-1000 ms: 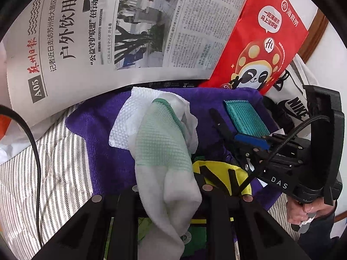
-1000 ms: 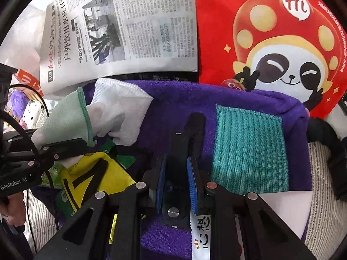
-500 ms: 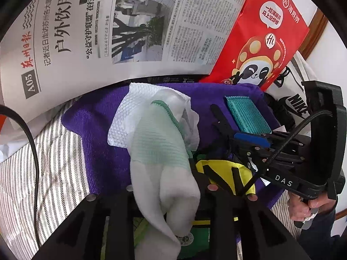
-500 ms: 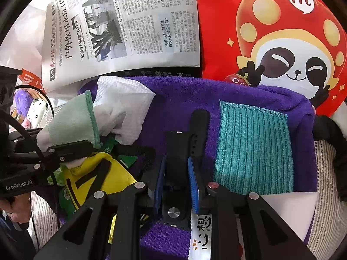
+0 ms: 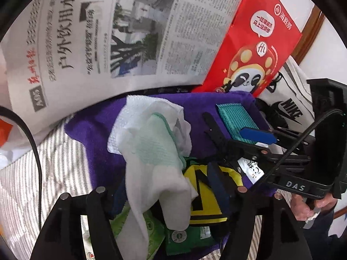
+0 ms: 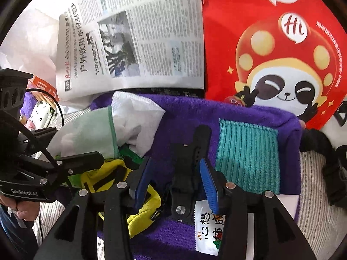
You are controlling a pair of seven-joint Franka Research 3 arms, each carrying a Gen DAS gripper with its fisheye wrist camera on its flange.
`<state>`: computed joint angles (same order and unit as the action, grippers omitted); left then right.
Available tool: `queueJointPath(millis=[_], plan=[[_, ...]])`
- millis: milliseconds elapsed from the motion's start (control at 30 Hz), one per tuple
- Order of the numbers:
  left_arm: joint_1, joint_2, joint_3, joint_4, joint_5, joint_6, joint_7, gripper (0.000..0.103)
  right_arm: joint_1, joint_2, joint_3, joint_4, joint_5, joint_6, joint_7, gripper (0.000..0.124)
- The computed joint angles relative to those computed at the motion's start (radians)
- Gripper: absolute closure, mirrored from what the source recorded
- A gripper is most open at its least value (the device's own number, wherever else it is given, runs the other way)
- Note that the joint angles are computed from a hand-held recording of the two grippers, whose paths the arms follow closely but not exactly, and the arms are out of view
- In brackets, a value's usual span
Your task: Organize soft objects
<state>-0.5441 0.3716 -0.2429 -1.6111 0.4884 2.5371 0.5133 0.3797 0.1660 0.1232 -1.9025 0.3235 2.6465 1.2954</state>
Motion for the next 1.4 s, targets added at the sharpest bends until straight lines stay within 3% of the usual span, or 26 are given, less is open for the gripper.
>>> queueJointPath(millis=[400,733,833,1000,1067,1133,1200,1400], plan=[[-0.012,-0.037,0.006,-0.003,0.054,-0.04,-0.043,0.024,-0.009,-0.052,-0.004,-0.022,0.02,0.03,-0.01,0.077],[-0.016,-0.051,-0.002,0.013,0.06,-0.112,-0.049,0.024,-0.006,-0.103,-0.013,-0.055,-0.051,0.059,0.054,0.072],[-0.026,-0.067,-0.002,0.019,0.085,-0.165,-0.062,0.023,-0.003,-0.132,-0.013,-0.082,-0.093,0.084,0.093,0.059],[-0.034,-0.094,-0.014,0.026,0.116,-0.22,-0.078,0.023,-0.008,-0.207,-0.01,-0.144,-0.161,0.076,0.195,0.051],[-0.053,-0.089,-0.02,0.067,0.132,-0.305,-0.076,0.023,-0.018,-0.25,-0.003,-0.178,-0.223,0.043,0.245,0.041],[-0.078,-0.085,-0.024,0.104,0.168,-0.368,-0.072,0.023,-0.031,-0.303,0.007,-0.228,-0.28,0.031,0.284,0.04],[-0.089,-0.104,-0.033,0.095,0.184,-0.363,-0.089,0.015,-0.039,-0.35,0.011,-0.27,-0.284,0.014,0.298,0.04],[-0.144,-0.121,-0.068,0.12,0.199,-0.46,-0.109,0.015,-0.063,-0.511,0.023,-0.406,-0.251,-0.007,0.34,0.023]])
